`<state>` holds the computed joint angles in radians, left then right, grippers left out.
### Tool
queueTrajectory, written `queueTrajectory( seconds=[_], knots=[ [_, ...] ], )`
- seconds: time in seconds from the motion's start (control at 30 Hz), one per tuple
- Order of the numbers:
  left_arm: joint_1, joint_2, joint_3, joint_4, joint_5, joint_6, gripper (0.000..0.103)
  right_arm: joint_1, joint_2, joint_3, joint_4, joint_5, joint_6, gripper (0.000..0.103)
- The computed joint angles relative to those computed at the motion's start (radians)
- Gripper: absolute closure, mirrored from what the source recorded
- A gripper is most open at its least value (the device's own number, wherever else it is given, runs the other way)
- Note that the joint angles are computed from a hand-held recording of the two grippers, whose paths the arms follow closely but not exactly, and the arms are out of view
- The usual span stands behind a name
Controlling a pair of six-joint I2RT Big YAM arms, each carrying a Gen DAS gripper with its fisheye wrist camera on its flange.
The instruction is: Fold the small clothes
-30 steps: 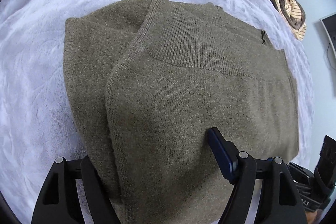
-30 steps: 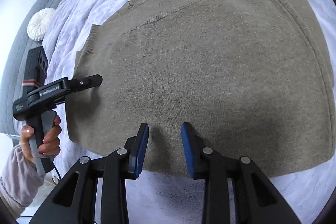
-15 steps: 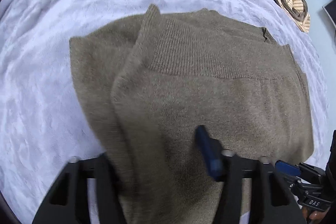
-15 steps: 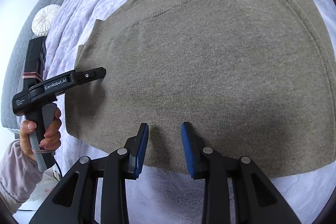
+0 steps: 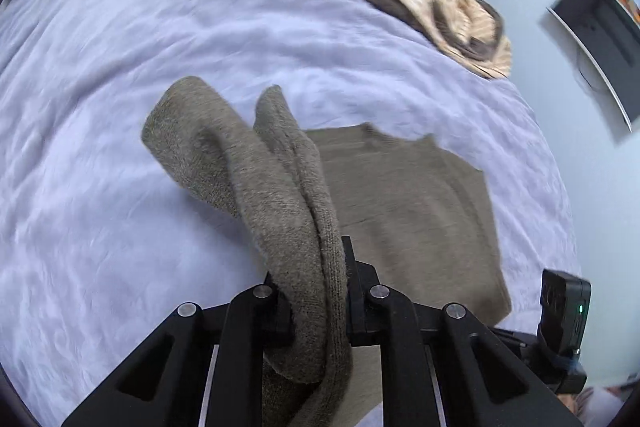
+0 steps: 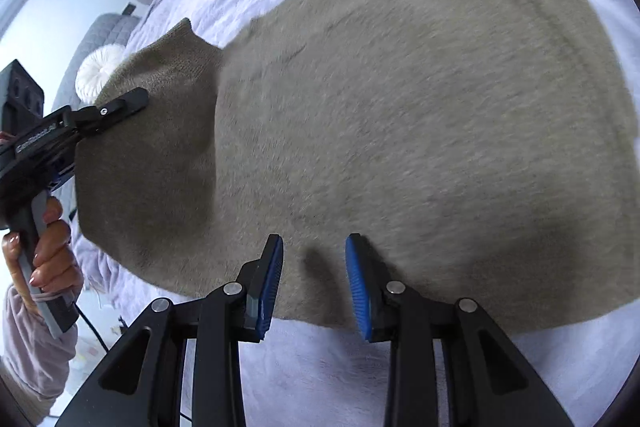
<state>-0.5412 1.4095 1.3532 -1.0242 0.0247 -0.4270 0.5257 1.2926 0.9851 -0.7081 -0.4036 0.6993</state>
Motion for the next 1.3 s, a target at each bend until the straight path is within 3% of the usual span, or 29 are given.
queueTrajectory(
  seconds=[0.2,0.33,0.43,0.47,0.53,0.57,0.63,0.73,0.83,0.97,1.07,1.17,1.3],
  knots=[
    [-0.117,0.168,0.141,-0.018,-0.029,0.012,0.087,-0.136,-0.067,-0.082,0.081,-0.067,0.102,0.067],
    [-0.16,0.254,0.167,-0.027,-0.013,-0.028,0.086,-0.203,-0.089,-0.165,0.228,-0.173,0.234,0.066],
    [-0.174,0.258,0.142,-0.015,-0.03,-0.055,0.086,-0.24,-0.077,-0.213,0.362,-0.252,0.35,0.066],
    [-0.175,0.26,0.146,-0.025,-0.028,-0.057,0.081,-0.25,-0.074,-0.227,0.407,-0.269,0.384,0.064],
    [-0.171,0.247,0.134,-0.002,0.006,-0.071,0.048,-0.266,-0.06,-0.255,0.522,-0.305,0.47,0.055],
    [-0.167,0.232,0.119,0.023,0.016,-0.081,0.026,-0.27,-0.051,-0.264,0.572,-0.321,0.509,0.052],
    [-0.179,0.203,0.104,0.044,-0.065,-0.099,0.021,-0.278,-0.029,-0.269,0.645,-0.349,0.558,0.047],
    [-0.175,0.179,0.101,0.018,-0.067,-0.094,0.021,-0.278,0.011,-0.246,0.683,-0.382,0.569,0.044],
    [-0.161,0.118,0.06,0.036,-0.028,-0.102,0.021,-0.271,0.053,-0.204,0.664,-0.41,0.545,0.044],
    [-0.146,0.038,0.001,0.023,-0.113,-0.125,0.021,-0.262,0.093,-0.146,0.622,-0.454,0.49,0.043],
    [-0.1,0.024,-0.027,-0.019,-0.145,-0.167,0.021,-0.249,0.129,-0.081,0.505,-0.462,0.396,0.043],
    [-0.052,0.028,-0.059,-0.06,-0.147,-0.214,0.021,-0.231,0.168,0.009,0.34,-0.428,0.262,0.043],
    [-0.027,0.037,-0.102,-0.061,-0.154,-0.245,0.021,-0.215,0.198,0.081,0.228,-0.414,0.155,0.043]
  ],
)
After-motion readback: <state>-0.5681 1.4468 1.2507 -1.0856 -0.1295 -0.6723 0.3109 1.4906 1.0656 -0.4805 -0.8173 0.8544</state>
